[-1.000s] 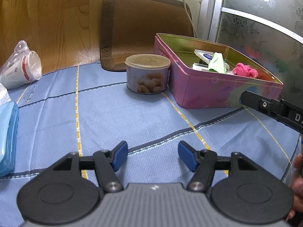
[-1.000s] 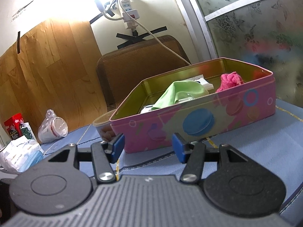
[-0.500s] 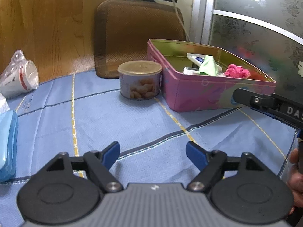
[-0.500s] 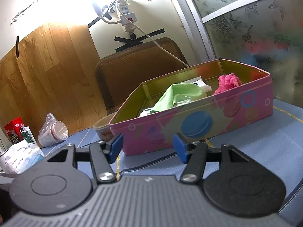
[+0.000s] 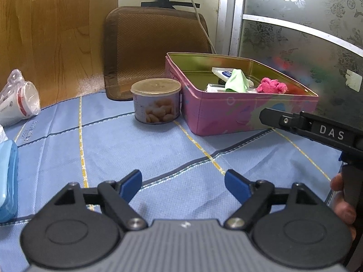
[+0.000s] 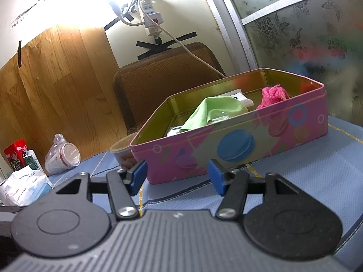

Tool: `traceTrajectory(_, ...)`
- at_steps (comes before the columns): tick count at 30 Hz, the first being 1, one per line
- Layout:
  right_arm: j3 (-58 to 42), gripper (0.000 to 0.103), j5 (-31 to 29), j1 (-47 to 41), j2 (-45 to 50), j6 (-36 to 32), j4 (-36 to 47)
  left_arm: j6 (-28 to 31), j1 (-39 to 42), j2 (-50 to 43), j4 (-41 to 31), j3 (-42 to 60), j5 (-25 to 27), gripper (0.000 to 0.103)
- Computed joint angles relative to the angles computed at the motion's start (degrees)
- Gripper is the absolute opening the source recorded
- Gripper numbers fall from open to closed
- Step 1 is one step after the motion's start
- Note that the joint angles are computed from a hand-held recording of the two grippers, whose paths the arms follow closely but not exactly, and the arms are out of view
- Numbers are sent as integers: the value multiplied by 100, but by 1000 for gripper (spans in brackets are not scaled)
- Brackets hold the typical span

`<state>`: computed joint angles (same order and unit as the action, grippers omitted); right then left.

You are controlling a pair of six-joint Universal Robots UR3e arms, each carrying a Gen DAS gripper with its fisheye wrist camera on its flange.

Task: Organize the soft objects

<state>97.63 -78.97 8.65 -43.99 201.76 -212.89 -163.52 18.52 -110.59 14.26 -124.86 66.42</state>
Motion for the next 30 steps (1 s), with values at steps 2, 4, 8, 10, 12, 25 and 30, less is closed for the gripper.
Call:
traceTrajectory(2, -12, 62, -25, 17, 1, -11, 20, 12, 19, 5, 5, -14, -22, 84)
traceTrajectory(4, -27, 62, -38, 23, 8, -16, 28, 1, 20, 15, 4, -26, -27, 84)
traceTrajectory(8, -55, 62, -57, 22, 37, -22, 24, 9, 14, 13, -7, -28, -40, 84)
traceTrajectory(10, -58, 62, -75, 30, 40, -21, 34, 38, 23, 4, -17, -21, -65, 84)
traceTrajectory(12, -61, 62, -74, 40, 46, -22, 27, 55, 21, -10, -19, -15, -74, 84)
traceTrajectory(25, -137, 62, -183, 106, 64, -48, 124, 82, 54, -58, -79, 22, -104, 84)
traceTrajectory(30, -159, 62, -287, 111, 79, -4, 80, 67, 45, -56, -91, 27, -93, 84)
